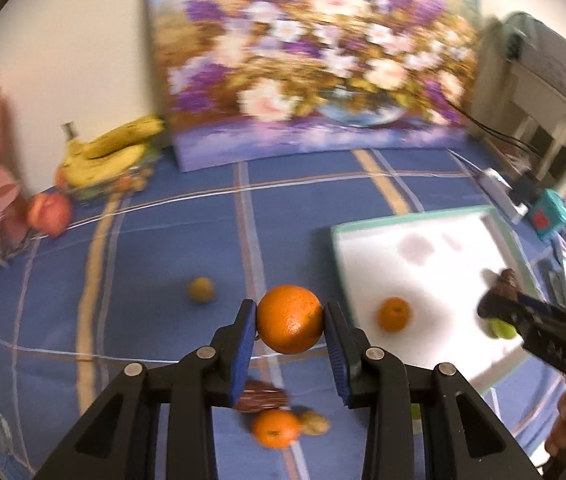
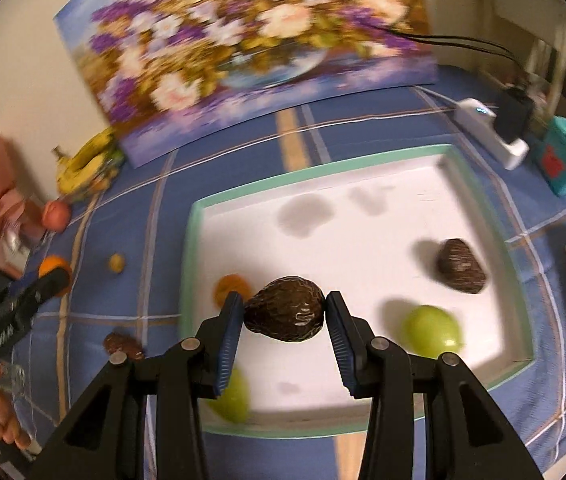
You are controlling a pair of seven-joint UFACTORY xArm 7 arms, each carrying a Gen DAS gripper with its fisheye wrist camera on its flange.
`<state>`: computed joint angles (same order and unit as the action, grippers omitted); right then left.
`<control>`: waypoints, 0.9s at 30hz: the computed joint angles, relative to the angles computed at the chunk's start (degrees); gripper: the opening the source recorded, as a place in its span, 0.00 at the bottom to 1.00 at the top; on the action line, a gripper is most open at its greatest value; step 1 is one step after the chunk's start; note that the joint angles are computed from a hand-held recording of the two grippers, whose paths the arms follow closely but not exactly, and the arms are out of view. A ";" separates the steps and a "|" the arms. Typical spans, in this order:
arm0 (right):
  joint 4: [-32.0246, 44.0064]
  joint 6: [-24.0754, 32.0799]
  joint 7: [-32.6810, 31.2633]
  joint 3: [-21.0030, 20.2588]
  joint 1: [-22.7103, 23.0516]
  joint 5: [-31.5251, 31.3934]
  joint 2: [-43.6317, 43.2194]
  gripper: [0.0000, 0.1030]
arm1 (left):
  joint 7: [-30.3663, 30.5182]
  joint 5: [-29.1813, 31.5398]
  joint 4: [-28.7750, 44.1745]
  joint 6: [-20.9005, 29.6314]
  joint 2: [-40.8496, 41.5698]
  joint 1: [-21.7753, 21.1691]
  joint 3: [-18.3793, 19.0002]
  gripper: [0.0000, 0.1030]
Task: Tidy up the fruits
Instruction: 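Carry the date and orange over the white tray with both grippers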
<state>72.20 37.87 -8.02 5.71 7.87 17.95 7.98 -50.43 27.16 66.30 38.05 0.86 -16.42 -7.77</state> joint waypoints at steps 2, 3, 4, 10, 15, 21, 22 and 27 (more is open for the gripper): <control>0.22 -0.09 0.40 -0.74 -0.88 0.36 0.20 0.43 | 2.28 -1.45 2.44 -0.16 2.20 -0.81 -0.67 0.35; 0.32 -0.18 0.67 -0.96 -1.22 0.42 0.29 0.43 | 3.05 -1.88 3.31 -0.20 3.09 -1.34 -0.83 0.35; 0.38 -0.36 1.13 -1.25 -1.61 0.43 0.36 0.43 | 3.44 -2.21 4.02 -0.25 3.82 -1.90 -0.90 0.35; 0.29 -1.85 2.05 -1.99 -3.80 1.59 0.39 0.43 | 7.42 -7.91 7.12 -2.59 7.88 -4.46 -0.91 0.35; 0.08 -3.39 0.83 -1.99 -4.70 2.22 0.38 0.43 | 8.65 -9.24 10.32 -1.76 11.41 -6.74 -0.37 0.35; 1.48 -2.87 -0.24 -1.71 -5.27 3.07 2.19 0.43 | 10.47 -9.91 13.48 0.66 14.93 -8.78 0.36 0.35; 1.64 -2.78 -0.34 -1.68 -5.35 3.06 2.43 0.43 | 10.69 -10.15 13.63 0.79 15.21 -8.96 0.46 0.35; 2.67 -2.31 -0.79 -1.41 -5.73 3.14 4.28 0.43 | 11.04 -10.15 15.05 2.13 16.97 -10.12 1.00 0.35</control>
<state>74.87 35.56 -8.82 4.30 2.14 21.10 12.26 -39.39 17.00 81.35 40.17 17.83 -26.54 -6.78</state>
